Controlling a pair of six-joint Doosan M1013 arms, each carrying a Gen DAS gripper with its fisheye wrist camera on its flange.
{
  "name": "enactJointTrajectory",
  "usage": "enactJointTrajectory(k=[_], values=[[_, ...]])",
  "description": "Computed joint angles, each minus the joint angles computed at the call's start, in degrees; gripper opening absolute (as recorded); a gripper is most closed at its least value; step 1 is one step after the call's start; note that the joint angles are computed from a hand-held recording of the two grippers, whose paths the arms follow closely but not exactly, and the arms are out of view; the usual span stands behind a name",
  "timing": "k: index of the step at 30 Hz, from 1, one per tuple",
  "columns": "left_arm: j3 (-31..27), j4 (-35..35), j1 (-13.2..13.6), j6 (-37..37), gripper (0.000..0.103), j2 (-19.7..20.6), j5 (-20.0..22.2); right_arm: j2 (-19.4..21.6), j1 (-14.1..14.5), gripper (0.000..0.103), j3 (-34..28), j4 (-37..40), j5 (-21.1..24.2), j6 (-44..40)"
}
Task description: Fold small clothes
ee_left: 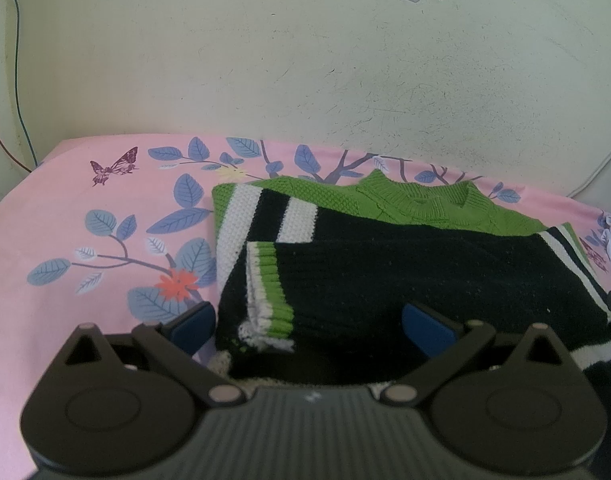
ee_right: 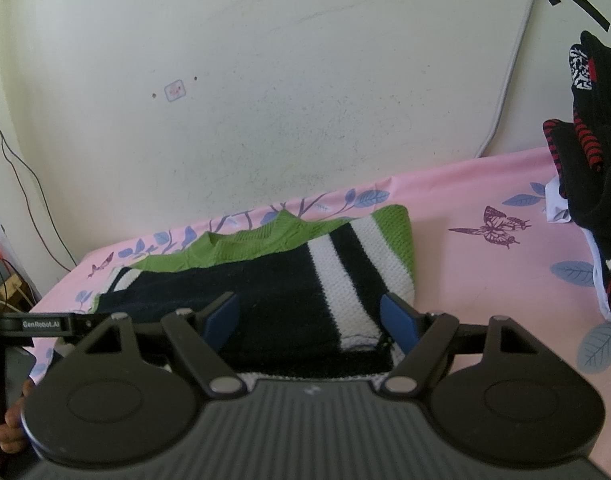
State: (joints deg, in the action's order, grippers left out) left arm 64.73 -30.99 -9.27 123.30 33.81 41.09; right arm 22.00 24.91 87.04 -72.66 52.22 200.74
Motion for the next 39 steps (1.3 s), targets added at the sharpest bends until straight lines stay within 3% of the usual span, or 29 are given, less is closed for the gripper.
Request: enactJointTrajectory(k=[36,39], values=[[0.0,0.0,0.0,0.1,0.103,0.0,0.0,0.0,0.0,0.071,0.1,-0.1,0.0,0.1],[-0.7,1.1,-0.1,-1.1,0.103,0.5,0.9,0.4,-0.5,0.071,-1.3,4.4,0.1,-3.4]])
